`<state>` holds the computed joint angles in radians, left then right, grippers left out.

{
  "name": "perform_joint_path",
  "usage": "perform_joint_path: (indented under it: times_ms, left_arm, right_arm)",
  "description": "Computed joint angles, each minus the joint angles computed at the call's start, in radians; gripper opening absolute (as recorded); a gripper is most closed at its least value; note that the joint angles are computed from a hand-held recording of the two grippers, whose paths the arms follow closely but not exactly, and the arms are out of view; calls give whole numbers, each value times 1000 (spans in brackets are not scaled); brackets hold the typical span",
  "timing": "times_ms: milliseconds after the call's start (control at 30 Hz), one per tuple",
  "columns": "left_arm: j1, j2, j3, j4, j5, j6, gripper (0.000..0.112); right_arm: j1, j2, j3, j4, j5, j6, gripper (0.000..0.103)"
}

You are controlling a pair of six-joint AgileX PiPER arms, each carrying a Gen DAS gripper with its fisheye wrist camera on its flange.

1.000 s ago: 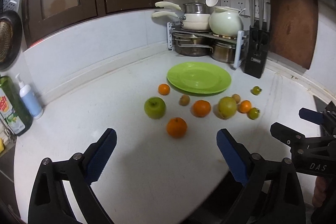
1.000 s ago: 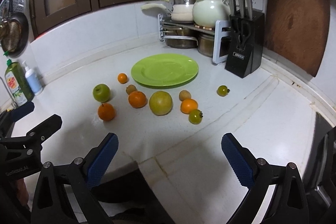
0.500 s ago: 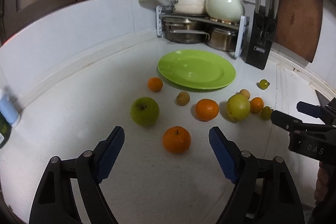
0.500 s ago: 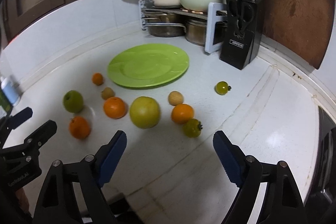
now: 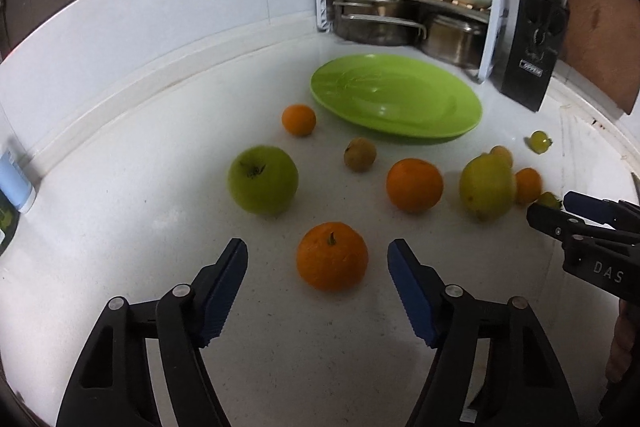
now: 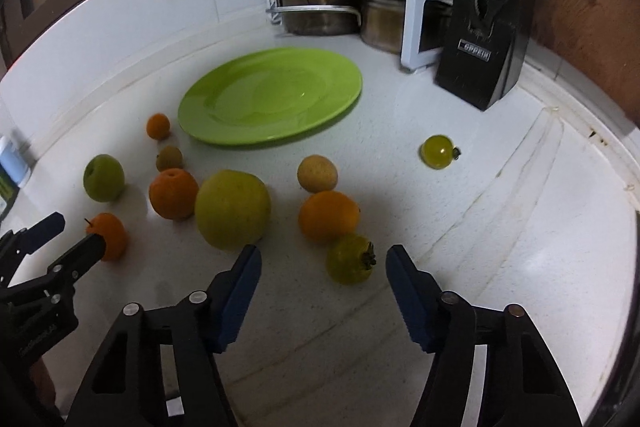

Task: Organize fruits
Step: 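Grasp the mandarin orange with the left tool while the right tool grasps a small green tomato, then carry the orange onto the green plate and open the left tool while the right releases the tomato there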

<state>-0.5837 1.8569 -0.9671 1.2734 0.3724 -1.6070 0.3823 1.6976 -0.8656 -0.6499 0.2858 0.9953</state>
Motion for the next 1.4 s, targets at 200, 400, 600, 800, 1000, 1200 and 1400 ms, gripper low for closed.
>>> perform_joint_path:
  times_ms: [200,400,600,800,1000,1200,1400]
  left_arm:
    - [11,36,-35,-70,-2,68,59]
    - [17,49,-51,-110,-20,121,50]
    - [18,53,-61,-143,-35,171,42]
    - [14,32,-65,-190,-23,233,42]
    - [13,-26,-61,-217,-39,305,42]
    - [32,-51,-98,-292,-67,429,42]
    - [61,-20,-193,-462,-90,639,42]
  right_arm:
    - [-18,30,-7,42,-17,-45,53]
    - [-26,47,-18,88,-4,-91,40]
    - [-32,45,-14,115,4,-101,30]
    - [-15,13,-7,97,21,-84,30]
    - [-12,-42,-10,180,37,-179,29]
    - [-23,-64,-62,306,37,-342,30]
    - [-41,-36,-144,422,17,-510,29]
